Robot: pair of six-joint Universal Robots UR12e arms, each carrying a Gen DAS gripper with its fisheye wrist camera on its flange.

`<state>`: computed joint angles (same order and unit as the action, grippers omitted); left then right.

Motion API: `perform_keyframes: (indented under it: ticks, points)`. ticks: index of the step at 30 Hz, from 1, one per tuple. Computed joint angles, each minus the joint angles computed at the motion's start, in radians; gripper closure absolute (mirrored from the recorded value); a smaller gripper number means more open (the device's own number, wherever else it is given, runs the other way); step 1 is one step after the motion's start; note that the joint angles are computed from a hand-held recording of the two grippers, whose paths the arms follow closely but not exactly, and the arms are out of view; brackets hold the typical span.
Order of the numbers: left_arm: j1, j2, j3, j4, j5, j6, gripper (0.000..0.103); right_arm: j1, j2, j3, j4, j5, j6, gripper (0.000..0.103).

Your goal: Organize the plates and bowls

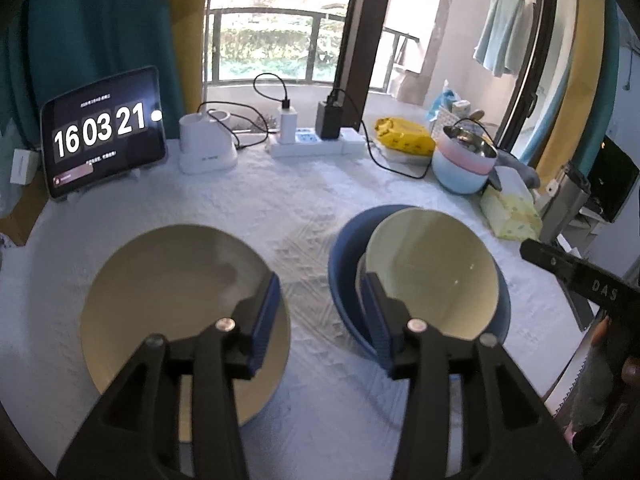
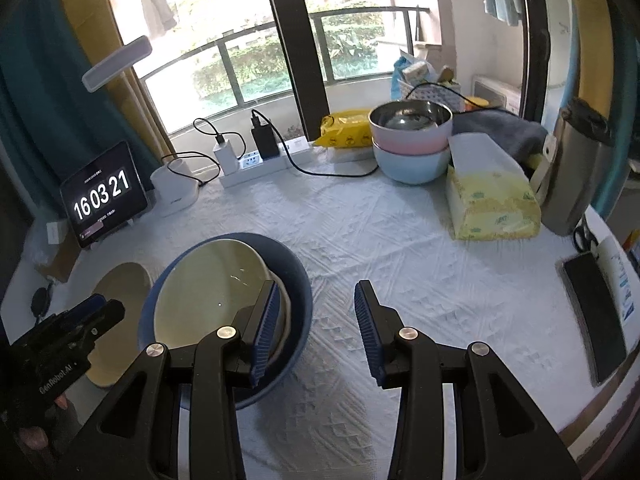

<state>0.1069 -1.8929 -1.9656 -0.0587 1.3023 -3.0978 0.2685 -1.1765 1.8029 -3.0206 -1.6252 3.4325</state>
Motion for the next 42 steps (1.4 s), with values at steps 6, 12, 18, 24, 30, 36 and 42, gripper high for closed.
perform_keyframes:
  ticks: [6, 12, 18, 24, 30, 36, 42]
  points:
    - [-0.013, -0.012, 0.014, -0.019, 0.029, 0.023, 0.058, -0.014, 0.010, 0.008, 0.001, 0.035, 0.002, 0.062]
    - [-0.026, -0.026, 0.029, -0.047, 0.067, 0.038, 0.059, -0.016, 0.026, 0.001, 0.016, 0.067, -0.020, 0.062]
    - [-0.031, -0.040, 0.045, -0.077, 0.087, 0.054, 0.058, -0.022, 0.040, -0.012, 0.034, 0.085, -0.028, 0.062]
    - [-0.039, -0.053, 0.060, -0.096, 0.101, 0.079, 0.058, -0.025, 0.052, -0.021, 0.044, 0.104, -0.030, 0.062]
    - [-0.055, -0.069, 0.071, -0.092, 0.139, 0.098, 0.058, -0.009, 0.063, -0.032, 0.050, 0.040, -0.065, 0.055]
    - [-0.069, -0.081, 0.087, -0.111, 0.185, 0.102, 0.057, 0.003, 0.070, -0.043, 0.081, -0.037, -0.040, 0.034]
    - [-0.074, -0.087, 0.088, -0.105, 0.198, 0.114, 0.057, 0.002, 0.086, -0.033, 0.019, -0.057, 0.014, 0.026]
